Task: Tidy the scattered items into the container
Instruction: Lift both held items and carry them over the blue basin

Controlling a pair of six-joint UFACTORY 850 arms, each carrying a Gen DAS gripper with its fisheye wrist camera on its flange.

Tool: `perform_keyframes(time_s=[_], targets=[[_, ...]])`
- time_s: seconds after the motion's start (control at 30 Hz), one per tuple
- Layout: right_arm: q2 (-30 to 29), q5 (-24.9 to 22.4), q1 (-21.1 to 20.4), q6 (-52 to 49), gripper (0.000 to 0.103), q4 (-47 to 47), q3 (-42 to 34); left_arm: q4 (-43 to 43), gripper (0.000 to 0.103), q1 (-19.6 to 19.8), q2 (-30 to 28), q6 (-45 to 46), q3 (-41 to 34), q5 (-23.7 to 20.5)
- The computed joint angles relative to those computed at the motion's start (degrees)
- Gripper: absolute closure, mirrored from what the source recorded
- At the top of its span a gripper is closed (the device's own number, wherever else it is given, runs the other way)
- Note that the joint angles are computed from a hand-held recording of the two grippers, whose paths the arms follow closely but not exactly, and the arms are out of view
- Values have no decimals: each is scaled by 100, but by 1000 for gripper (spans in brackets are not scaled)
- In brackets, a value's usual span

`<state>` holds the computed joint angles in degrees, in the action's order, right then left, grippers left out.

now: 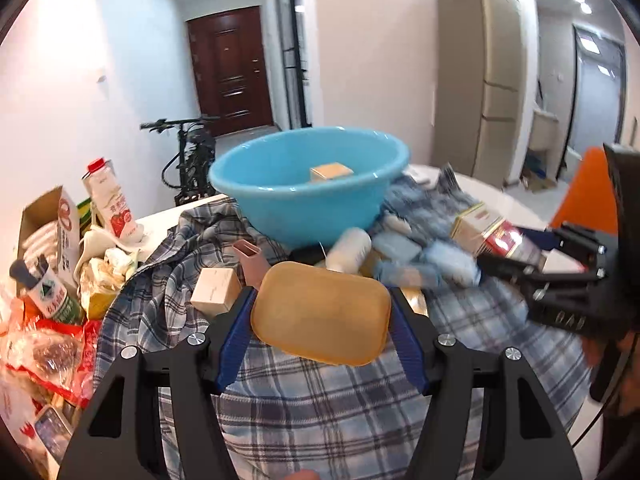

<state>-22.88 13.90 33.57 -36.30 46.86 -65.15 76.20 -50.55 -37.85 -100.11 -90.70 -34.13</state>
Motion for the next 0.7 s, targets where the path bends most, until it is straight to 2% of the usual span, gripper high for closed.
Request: perform_keyframes(time_s=[0.17,0.4,0.53,0.7], targets=[[-168,42,121,-853,45,654,-454,266,40,122,67,-544,70,104],[-531,-14,215,-1939,45,1425,-1221,205,40,324,83,-726,-52,130],[-736,-25,207,-2605,45,1940,-1626,88,40,447,31,-693,-206,130],[-987,-161,109,-2990,45,2220,-2134,-191,40,563,-148,-205,-625,-50]])
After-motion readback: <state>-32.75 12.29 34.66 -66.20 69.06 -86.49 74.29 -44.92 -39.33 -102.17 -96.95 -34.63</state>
